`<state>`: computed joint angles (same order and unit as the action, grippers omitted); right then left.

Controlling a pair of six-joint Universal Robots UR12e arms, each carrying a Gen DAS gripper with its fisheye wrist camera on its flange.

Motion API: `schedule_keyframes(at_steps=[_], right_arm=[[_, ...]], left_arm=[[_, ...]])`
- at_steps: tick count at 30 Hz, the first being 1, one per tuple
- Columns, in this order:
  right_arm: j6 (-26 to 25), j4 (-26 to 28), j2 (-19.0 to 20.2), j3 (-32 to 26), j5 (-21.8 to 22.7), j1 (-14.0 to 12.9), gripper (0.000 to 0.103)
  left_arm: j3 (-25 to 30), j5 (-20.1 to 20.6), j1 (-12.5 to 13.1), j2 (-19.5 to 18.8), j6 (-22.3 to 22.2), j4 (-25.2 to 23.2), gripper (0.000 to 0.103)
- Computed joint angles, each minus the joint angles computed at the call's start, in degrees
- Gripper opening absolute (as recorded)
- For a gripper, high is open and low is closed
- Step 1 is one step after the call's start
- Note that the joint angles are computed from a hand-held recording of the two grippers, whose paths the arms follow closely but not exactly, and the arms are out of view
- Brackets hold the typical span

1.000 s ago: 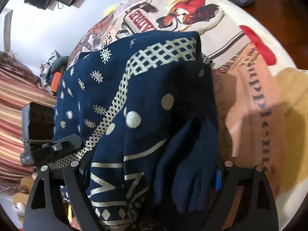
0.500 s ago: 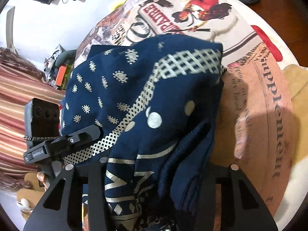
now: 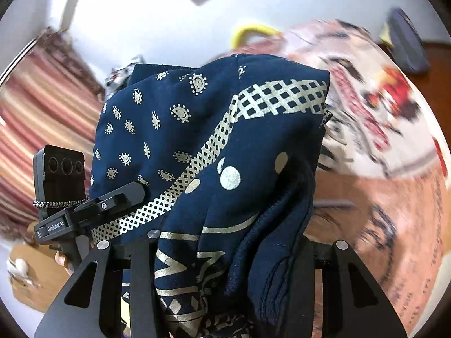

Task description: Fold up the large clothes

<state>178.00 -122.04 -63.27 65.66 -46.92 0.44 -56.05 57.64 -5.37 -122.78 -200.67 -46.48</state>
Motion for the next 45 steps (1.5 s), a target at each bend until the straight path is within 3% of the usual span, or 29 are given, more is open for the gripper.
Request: schedule_keyframes(at_steps=[7,14,21,24,27,29,30,34,36,40,45], right_arm=[[1.36,-0.53,3.83,-6.58,0.62,5.19,0.040],[0.17,5.17,10.81,-16.32,0.14,9.55,0.041],[-2.22,14.74,17.41,-24.40,-2.91,11.95,0.041],[-0.85,22.55,22.69,-32.27,-4.64,12.58,0.042],[1.20,25.81,24.93,-34.70,-1.75,12.13,0.047],[-0.08,26.07,24.80,-34.86,-1.64,12.12,0.048],[-1.47,25.89,24.32,-34.71,-3.32,12.33,0.049],[-6.80,17.10,18.99,-27.06,-14.43,13.68,0.063],[-8.79,12.53,16.49,-22.89,-18.48,14.04,0.066],[-9.43,3.37,11.98,-14.48,-23.90,13.73,0.075],[-6.55,1.58,9.46,-10.76,-25.61,12.93,0.075]], left_arm=[[-5.79,1.78,4.92,5.25,0.71,2.28,0.057],[-10.89,2.56,9.30,7.50,-1.73,3.23,0.057],[-14.36,1.82,12.50,5.30,-5.55,2.73,0.058],[-14.94,0.53,13.81,3.44,-7.53,0.96,0.061],[-17.38,-2.87,15.02,2.91,-10.49,5.61,0.065],[-18.18,-4.79,15.53,2.80,-11.41,7.38,0.066],[-18.15,-4.07,15.38,3.06,-9.81,6.62,0.068],[-17.43,7.17,13.13,5.30,-0.93,2.01,0.075],[-18.09,10.54,12.37,6.61,1.42,1.52,0.080],[-22.32,12.72,12.05,10.22,1.03,2.62,0.084],[-27.63,14.61,11.69,14.13,-0.75,4.30,0.086]])
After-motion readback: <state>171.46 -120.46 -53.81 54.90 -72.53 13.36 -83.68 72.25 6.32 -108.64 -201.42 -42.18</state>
